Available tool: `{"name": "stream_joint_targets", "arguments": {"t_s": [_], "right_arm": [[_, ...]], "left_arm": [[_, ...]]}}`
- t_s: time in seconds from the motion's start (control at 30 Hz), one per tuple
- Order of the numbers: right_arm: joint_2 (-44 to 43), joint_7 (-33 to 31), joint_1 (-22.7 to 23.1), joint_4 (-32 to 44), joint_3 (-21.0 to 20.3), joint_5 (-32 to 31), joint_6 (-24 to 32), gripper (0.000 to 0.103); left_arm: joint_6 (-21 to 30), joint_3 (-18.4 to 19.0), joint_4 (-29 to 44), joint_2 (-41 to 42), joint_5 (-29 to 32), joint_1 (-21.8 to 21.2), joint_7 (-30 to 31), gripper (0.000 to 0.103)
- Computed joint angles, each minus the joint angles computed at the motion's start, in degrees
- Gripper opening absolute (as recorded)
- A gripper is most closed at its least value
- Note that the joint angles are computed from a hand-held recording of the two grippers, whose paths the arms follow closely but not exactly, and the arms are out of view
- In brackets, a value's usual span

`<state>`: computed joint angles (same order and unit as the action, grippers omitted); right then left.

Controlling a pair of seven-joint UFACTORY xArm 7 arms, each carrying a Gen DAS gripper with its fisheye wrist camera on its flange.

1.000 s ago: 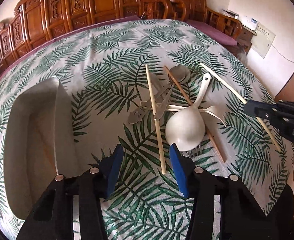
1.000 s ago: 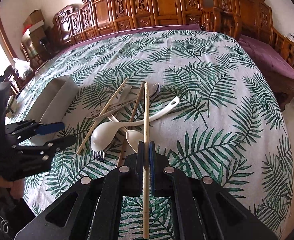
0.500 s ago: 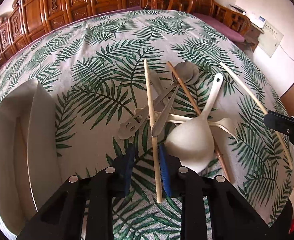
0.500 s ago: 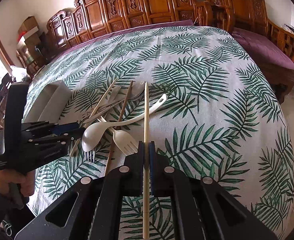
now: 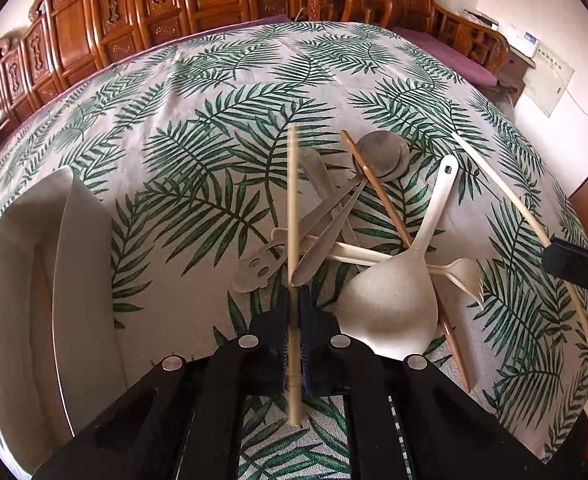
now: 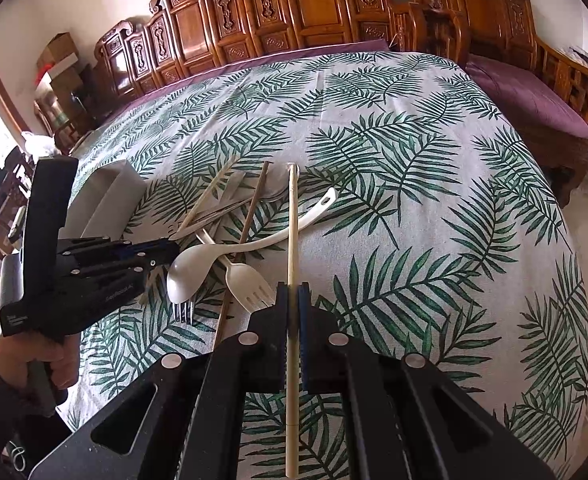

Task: Organize utensils
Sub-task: 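Grasp a wooden chopstick with the left tool while the right tool holds its chopstick, then carry the chopstick into the grey tray and open the left tool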

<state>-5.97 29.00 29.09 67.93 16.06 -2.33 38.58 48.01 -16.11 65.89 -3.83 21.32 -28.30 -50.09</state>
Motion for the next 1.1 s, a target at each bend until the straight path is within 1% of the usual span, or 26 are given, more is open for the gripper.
{"name": "stream_joint_targets", "arguments": {"t_s": [0.17, 0.33, 0.5, 0.87, 1.1], "right_arm": [[0.34, -0.03, 0.12, 0.39, 0.11, -0.60, 0.34, 0.006], [0.26, 0.28, 0.17, 0.79, 0.18, -1.60, 0.75, 0.006], [-0.12, 0.62, 0.09, 1.00, 0.24, -1.99, 0.81, 0.006], [-0.10, 0.59, -0.05, 1.39, 0.24, -2.81, 1.32, 0.006], [-0.12, 0.95, -0.12, 0.69, 0.30, -3.38, 1.66, 0.006]], "left_arm": [[2.25, -0.58, -0.56, -1.75, 1.91, -0.21, -0.93, 0.005], [2.68, -1.67, -1.91, -5.58, 3.03, 0.23, -1.97, 0.005], [2.87, -3.23, -2.85, -9.56, 3.07, 0.83, -1.63, 0.005], [1.85, -5.79, -6.61, -17.30, -0.75, 2.12, 0.51, 0.005], [2.03, -5.98, -10.37, -23.11, -3.71, 3.41, 2.99, 0.005]]}}
